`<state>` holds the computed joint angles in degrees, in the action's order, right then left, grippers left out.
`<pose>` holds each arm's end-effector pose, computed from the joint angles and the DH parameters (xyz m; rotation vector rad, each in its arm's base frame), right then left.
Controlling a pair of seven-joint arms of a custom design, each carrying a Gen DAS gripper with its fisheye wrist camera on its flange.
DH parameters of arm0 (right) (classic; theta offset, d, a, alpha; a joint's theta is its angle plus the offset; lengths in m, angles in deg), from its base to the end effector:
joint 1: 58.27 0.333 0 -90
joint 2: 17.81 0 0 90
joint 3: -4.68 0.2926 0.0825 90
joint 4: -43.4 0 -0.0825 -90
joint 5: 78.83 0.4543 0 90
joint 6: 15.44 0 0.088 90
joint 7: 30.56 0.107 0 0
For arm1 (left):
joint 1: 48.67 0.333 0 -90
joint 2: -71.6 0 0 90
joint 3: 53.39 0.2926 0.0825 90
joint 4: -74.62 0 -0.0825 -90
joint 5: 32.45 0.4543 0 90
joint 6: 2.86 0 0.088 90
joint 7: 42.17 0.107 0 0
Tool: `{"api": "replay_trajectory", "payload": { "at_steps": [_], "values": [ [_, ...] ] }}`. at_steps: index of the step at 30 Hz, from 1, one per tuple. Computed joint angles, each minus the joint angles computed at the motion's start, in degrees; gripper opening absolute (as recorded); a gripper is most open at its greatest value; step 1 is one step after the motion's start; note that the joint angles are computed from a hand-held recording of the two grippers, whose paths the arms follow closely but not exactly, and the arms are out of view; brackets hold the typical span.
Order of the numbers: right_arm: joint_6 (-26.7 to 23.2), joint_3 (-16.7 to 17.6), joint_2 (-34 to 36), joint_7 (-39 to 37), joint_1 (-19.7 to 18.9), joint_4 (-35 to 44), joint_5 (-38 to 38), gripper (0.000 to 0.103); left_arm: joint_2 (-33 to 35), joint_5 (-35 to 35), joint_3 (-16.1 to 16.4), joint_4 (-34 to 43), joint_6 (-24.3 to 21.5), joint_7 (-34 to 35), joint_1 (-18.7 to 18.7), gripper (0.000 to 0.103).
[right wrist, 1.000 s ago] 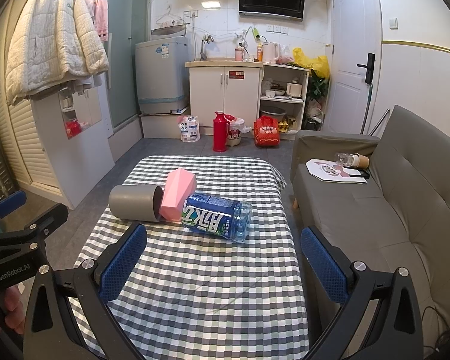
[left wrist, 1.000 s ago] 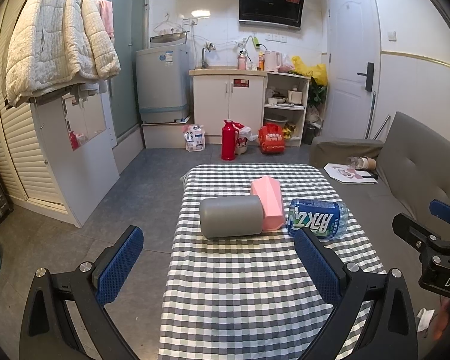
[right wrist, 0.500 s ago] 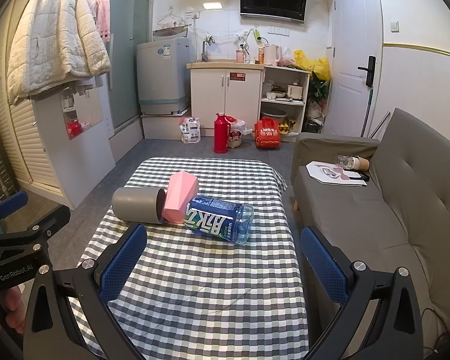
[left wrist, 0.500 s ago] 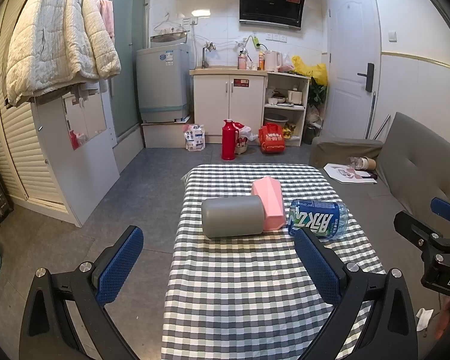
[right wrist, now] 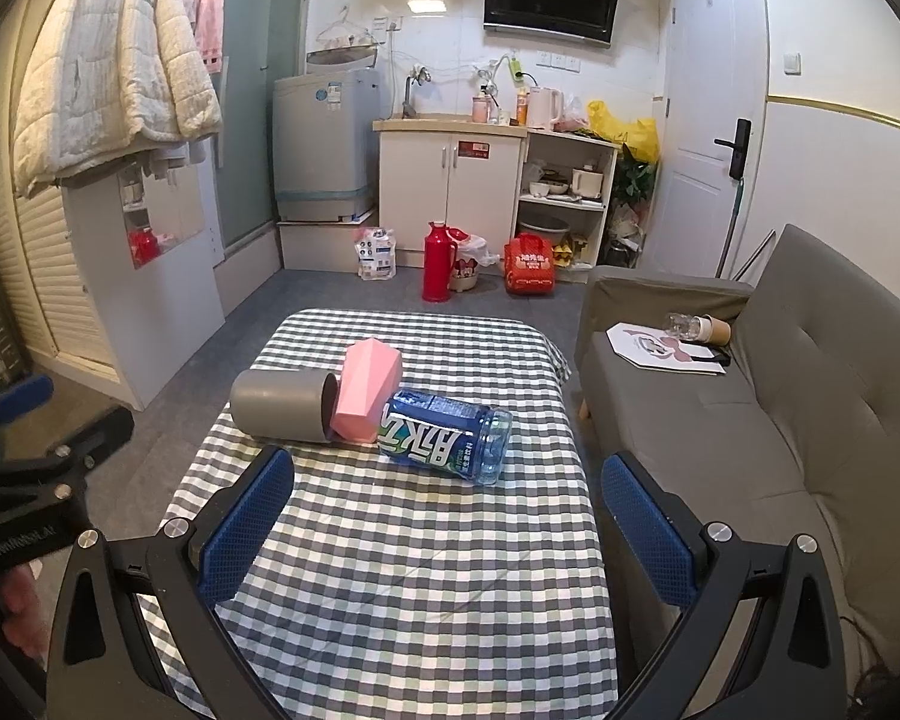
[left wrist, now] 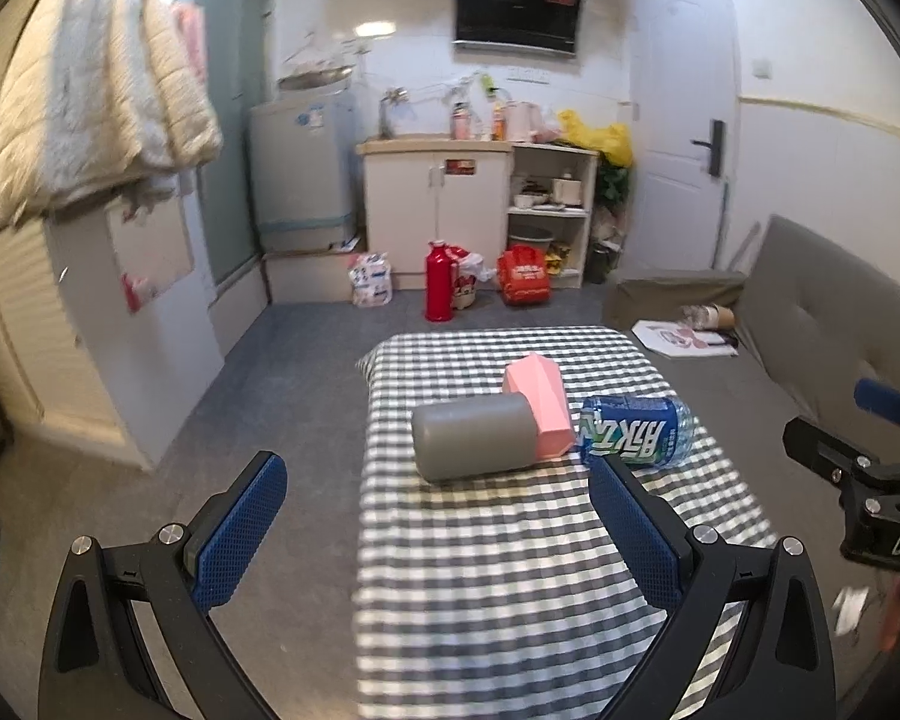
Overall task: Flip cup upside down
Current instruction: 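Reach the left tool to the grey cup's closed end and grasp it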
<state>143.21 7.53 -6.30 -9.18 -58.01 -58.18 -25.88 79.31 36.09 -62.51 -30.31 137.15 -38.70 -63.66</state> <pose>0.7216 0.0027 0.4730 -1.9453 1.1456 -0.6912 0.6405 -0.2812 0.4605 -1.7831 1.2975 -0.6973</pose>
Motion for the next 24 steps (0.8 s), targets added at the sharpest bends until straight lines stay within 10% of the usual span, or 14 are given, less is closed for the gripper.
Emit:
{"api": "replay_trajectory", "payload": {
  "at_steps": [14, 24],
  "values": [
    [-4.4, 1.1, 14.5, 14.4, 1.5, 14.0, -13.3, 0.103, 18.5, -5.7, 6.5, 15.2, 16.3, 31.4, 3.7, 0.103],
    [-7.1, 2.1, 25.4, 26.1, 0.8, 24.3, -21.4, 0.103, 34.7, -26.1, -0.5, 31.2, 22.5, 67.0, 9.9, 0.103]
  ]
}}
